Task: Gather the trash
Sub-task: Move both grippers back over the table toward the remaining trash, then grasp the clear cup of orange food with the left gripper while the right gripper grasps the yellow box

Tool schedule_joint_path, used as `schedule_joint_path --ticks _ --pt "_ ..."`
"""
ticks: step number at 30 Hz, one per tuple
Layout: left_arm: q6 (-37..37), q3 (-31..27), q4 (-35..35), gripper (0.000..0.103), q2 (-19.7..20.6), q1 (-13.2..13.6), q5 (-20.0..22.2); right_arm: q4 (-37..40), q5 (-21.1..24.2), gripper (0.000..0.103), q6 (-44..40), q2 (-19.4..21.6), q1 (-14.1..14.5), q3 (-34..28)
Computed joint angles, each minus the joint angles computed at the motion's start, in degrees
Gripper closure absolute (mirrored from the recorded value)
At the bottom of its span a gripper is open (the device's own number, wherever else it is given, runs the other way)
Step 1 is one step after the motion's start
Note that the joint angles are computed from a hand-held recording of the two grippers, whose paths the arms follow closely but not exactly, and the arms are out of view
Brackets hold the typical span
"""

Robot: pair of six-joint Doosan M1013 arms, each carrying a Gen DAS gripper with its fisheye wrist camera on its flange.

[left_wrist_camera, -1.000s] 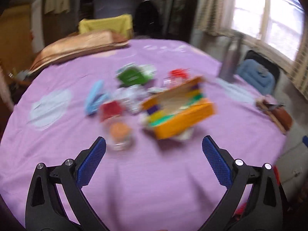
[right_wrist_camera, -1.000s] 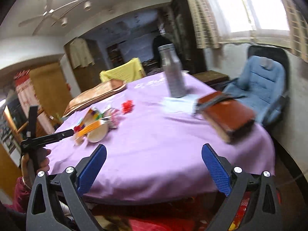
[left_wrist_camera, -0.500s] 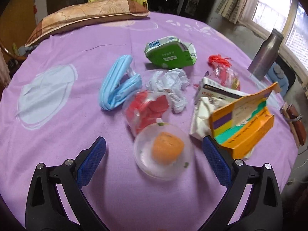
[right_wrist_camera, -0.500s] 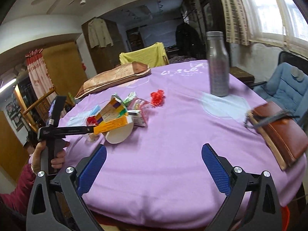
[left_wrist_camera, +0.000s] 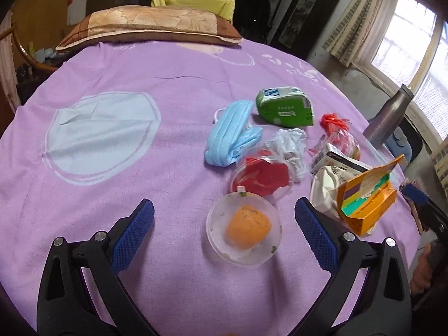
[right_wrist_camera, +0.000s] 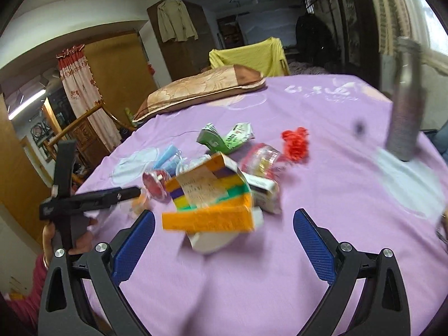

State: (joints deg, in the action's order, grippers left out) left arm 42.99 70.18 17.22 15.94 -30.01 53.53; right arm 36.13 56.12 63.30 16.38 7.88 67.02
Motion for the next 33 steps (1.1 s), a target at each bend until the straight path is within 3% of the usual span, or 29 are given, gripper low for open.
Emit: schedule_joint_path --ticks 7,9,10,13,17,26,29,31,33 --pt "2.67 -0.17 -0.49 0.006 0.02 -0.4 -0.81 -3.66 -0.2 0.006 1.83 3.02 2.05 -3.16" --pt "3.15 -0.11 -1.41 0.006 -0.01 -0.24 -1.05 -4.16 -0.18 0.036 0.07 2.65 2.32 -2.3" --pt "3.31 -0.11 -1.91 0.006 0.0 -0.14 -1.11 -3.45 0.1 0.077 -1.01 2.35 2.11 -1.78" --pt "4.25 -0.29 -3.6 0.006 0.21 0.17 -0.96 4.41 0.57 0.094 -4.46 0.71 0.03 0.66" --pt "7.37 -1.22 -6.55 0.006 0.93 0.49 0.0 7.44 -2.91 0.097 -6.3 -2.59 -1.55 4.43" --pt "8.94 -6.54 -2.24 0.008 4.63 -0.92 9.75 10.84 -4.99 0.097 -7.77 -6.52 -4.98 8.88" --pt "7.78 -6.46 0.83 0.021 4.67 -1.73 10.4 10.05 -5.1 0.097 -6.71 -6.71 -5.67 9.32" --pt "8.62 -6.42 1.32 0.046 4.73 -2.08 10.45 9.9 -5.18 0.097 -6.01 -6.82 -6.0 9.71" --pt "8.09 -5.66 2.3 0.047 4.16 -2.39 9.01 10.16 -5.25 0.097 -4.93 -6.88 -6.54 9.96"
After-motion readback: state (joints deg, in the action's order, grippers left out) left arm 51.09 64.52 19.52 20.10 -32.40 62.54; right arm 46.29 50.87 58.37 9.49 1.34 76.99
